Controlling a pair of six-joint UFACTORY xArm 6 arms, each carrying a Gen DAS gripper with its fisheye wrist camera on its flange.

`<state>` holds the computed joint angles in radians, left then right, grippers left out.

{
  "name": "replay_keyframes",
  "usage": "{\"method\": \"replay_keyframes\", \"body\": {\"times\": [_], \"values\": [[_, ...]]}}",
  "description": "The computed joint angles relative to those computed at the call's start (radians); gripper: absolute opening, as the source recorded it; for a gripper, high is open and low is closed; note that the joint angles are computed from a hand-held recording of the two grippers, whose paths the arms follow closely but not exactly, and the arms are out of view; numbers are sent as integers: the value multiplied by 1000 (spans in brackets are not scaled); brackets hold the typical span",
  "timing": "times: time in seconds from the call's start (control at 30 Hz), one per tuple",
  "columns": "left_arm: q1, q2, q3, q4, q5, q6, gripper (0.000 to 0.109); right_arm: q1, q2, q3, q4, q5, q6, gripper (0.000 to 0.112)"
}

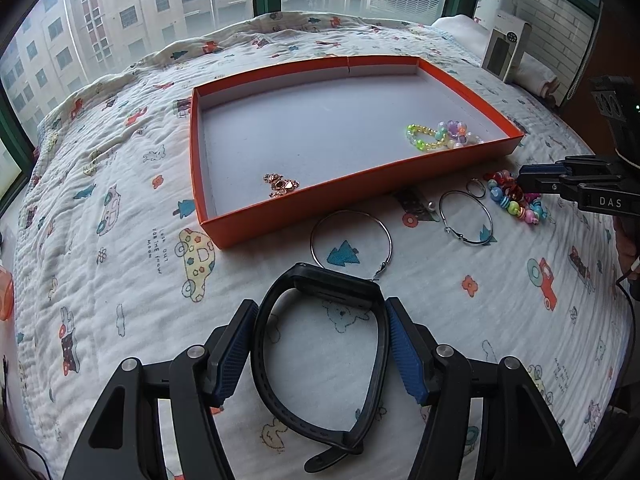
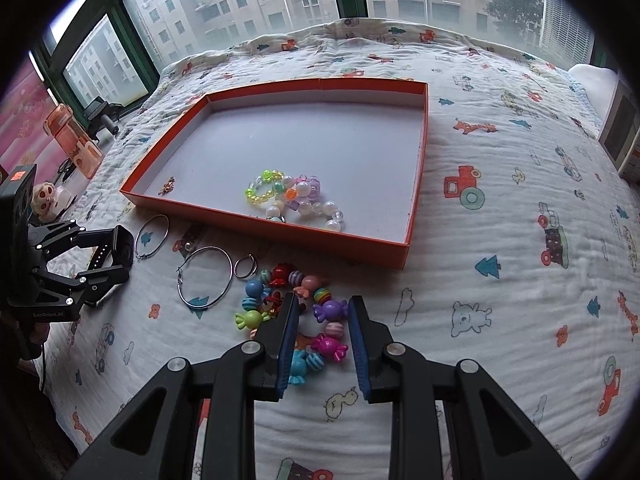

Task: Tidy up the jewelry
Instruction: 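Grasp the black watch band with left tool while right tool grasps the candy-bead bracelet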

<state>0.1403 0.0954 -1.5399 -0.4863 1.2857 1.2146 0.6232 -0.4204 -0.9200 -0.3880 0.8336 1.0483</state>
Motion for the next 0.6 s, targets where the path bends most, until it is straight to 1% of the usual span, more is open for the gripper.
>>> {"method": "replay_keyframes", "body": {"times": [0.13,0.2,0.3,0.37,0.6], "values": [[0,0,0,1,0,1,68,-24,-22,28,27,-24,5,29],[0,0,0,0,0,2,68,-38,-32,49,64,-54,-3,29],[0,-1,1,1,-1,4,68,-36,-31,52,53,-67,10,29],[0,-2,2,4,-3,6,68,-29,-19,40,37,-58,12,29],[-5,-10,16,5,-19,5,68,2,23,-15,-21,21,-11,28]]}}
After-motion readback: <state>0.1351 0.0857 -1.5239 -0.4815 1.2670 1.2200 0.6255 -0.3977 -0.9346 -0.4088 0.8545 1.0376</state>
